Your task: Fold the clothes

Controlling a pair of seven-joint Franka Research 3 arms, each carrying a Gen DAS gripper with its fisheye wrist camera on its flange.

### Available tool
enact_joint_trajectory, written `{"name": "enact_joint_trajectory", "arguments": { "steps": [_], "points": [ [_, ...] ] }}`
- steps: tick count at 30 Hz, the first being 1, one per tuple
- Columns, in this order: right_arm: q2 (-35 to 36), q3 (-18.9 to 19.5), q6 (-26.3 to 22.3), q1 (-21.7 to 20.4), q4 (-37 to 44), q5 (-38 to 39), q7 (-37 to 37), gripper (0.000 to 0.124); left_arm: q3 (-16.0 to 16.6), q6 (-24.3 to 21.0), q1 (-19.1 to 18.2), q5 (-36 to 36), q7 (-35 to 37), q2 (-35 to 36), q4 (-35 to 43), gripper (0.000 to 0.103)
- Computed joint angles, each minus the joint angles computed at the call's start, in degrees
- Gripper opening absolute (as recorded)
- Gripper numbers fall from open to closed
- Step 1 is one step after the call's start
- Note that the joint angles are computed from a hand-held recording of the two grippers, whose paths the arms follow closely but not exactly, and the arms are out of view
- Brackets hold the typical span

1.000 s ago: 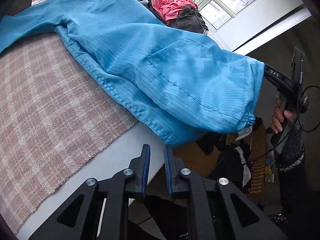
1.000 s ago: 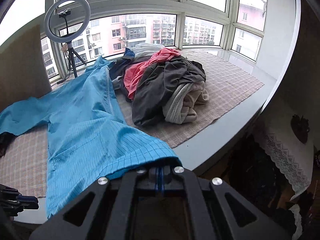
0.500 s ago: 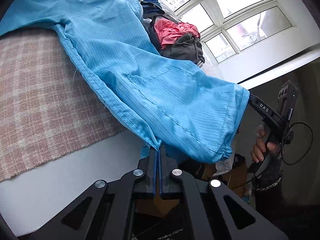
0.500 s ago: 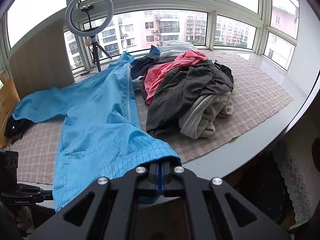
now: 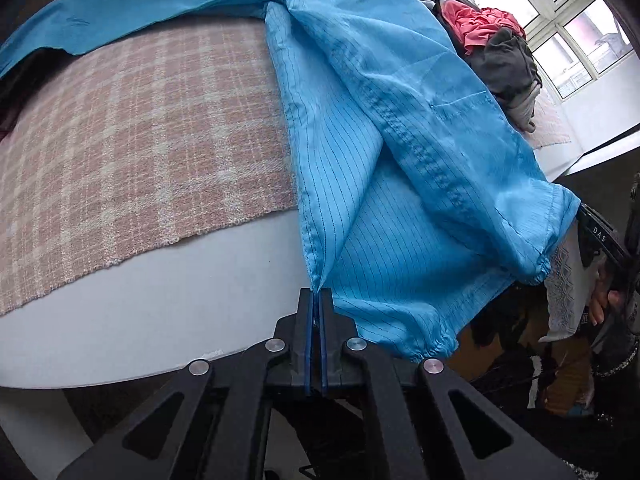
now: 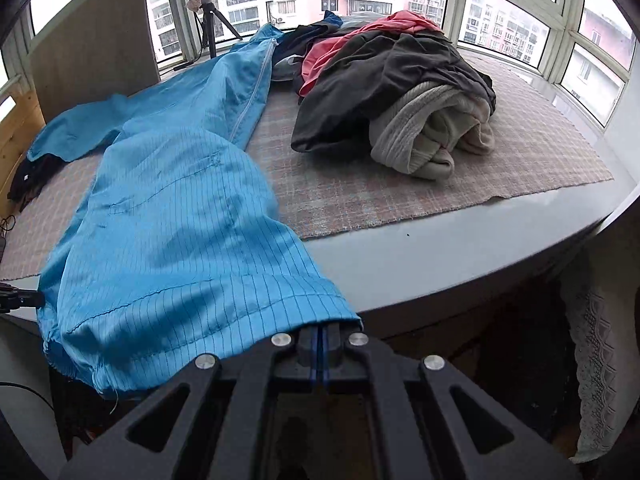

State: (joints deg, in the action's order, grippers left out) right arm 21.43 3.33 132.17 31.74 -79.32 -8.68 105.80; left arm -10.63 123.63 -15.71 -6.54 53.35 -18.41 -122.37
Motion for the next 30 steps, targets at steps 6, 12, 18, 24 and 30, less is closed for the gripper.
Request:
{"name": "enact_joint_trajectory", "arguments": {
  "steps": [6,12,18,24,30],
  "points": [
    [-2.0,1.3,-0.2,-1.1,-1.7,2.8,-4.6,0.001,-2.7,3.2,-2.0,3.5,-3.0,-0.1,2.4,0.000],
    [-2.7,1.6,1.7,-1.3,-3.4,4.2,-6.3,0.001,-2.5,25.5,-6.9,-20.6,1.7,14.2,7.3,0.012],
    [-4.7,2.2,2.8,-1.8,-6.8,5.6,-8.6,0.001,-4.6,30.8,-5.4,-19.6,-1.6,20.9,11.4,0.000],
    [-9.7,3.8,4.4,-2.7,-12.9,7.8,-15.3,0.001,-5.1,20.8,-4.0,-1.1,-7.6,12.2,11.3,0.000],
    [-11.7,5.3,3.4,-0.1,-17.8,3.4,-19.6,0.001,-5.5,7.9,-3.9,8.3,-11.5,9.9,9.0,0.001]
  ]
}}
